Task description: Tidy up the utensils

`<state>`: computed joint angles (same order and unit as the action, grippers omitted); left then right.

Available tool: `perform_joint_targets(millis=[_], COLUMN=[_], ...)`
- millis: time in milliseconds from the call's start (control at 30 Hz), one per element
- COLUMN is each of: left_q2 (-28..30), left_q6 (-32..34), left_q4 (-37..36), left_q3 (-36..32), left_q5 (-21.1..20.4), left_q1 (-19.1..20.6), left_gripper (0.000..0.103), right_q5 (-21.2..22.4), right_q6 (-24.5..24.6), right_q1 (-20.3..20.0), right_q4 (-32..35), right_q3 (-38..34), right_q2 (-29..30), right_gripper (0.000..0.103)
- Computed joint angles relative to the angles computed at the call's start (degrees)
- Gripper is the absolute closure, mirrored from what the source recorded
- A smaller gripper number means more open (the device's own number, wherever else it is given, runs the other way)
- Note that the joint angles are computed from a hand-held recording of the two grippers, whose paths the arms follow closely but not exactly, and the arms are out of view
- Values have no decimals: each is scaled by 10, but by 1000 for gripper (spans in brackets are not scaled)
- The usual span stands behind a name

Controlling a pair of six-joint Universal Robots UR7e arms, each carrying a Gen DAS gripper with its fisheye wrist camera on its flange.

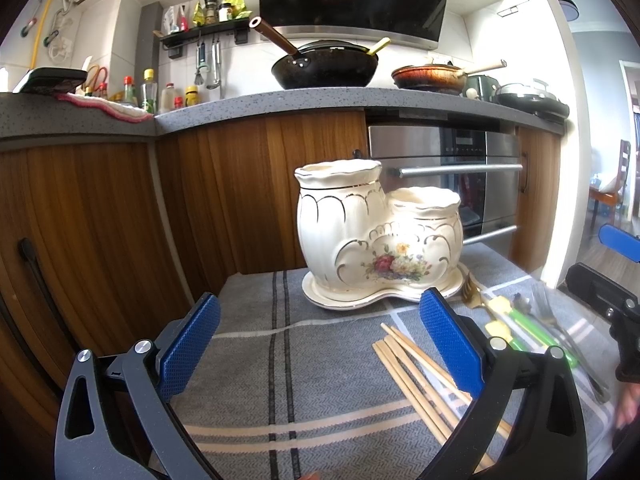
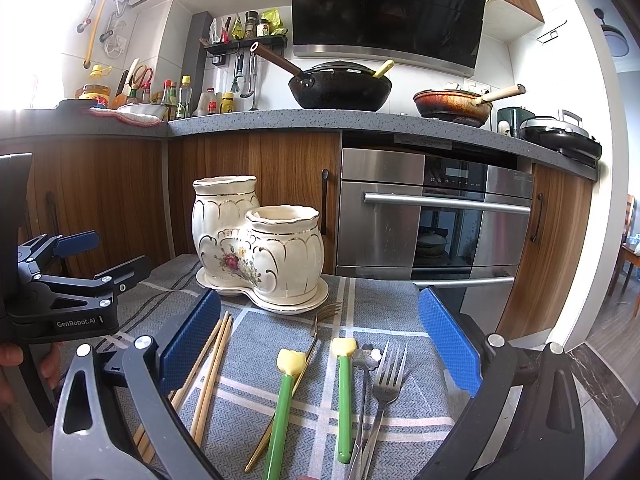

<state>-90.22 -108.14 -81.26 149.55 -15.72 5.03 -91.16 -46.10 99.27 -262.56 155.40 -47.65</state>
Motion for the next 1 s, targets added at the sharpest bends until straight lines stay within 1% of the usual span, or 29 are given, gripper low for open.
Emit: perform_joint_targets(millis=[67,167,233,333,433,500,567,600,667,733,767,800,833,900,933,1000], left_q2=[0,-2,-7,-7,1,2,6,14,35,52,53,53,53,54,58,72], left_q6=[0,18,52,86,90,147,211,218,203,190,202,232,255,309,316,318], left_q4=[0,-20,-56,-88,-80,-134,-199,-201,-162,-130,-138,-169,-197,-264,-273,-267], left_q3=[0,4,10,14,10,16,21,15,-7,-26,-28,-29,-29,-27,-30,-38], left_q5=[0,-3,-6,-7,-10,-18,-35,-43,-62,-77,-88,-105,-120,-157,-170,-184], left_q1=[0,2,5,9,10,18,28,34,44,53,59,70,80,103,111,120], left_gripper=[4,4,4,4,4,4,4,4,4,4,4,4,4,4,5,6], right_q5=[1,-2,-5,-10,-14,-17,-31,-45,-98,-124,-127,-129,-136,-147,-155,-168], right_q6=[0,-1,0,7,21,31,37,37,30,31,37,42,47,47,44,38], right_q1=[-1,0,0,-2,-7,-9,-5,1,25,34,33,31,27,22,18,14], right_q4=[-1,-6,-9,-2,11,26,43,45,61,95,124,150,194,234,250,266], right_q3=[0,-3,-3,-4,-4,-4,-7,-10,-22,-26,-23,-22,-19,-15,-14,-14], right_q2=[2,6,6,-4,-22,-35,-48,-51,-61,-82,-101,-116,-141,-162,-171,-177], right_gripper=[5,5,5,5,5,5,5,5,5,5,5,5,5,5,5,5])
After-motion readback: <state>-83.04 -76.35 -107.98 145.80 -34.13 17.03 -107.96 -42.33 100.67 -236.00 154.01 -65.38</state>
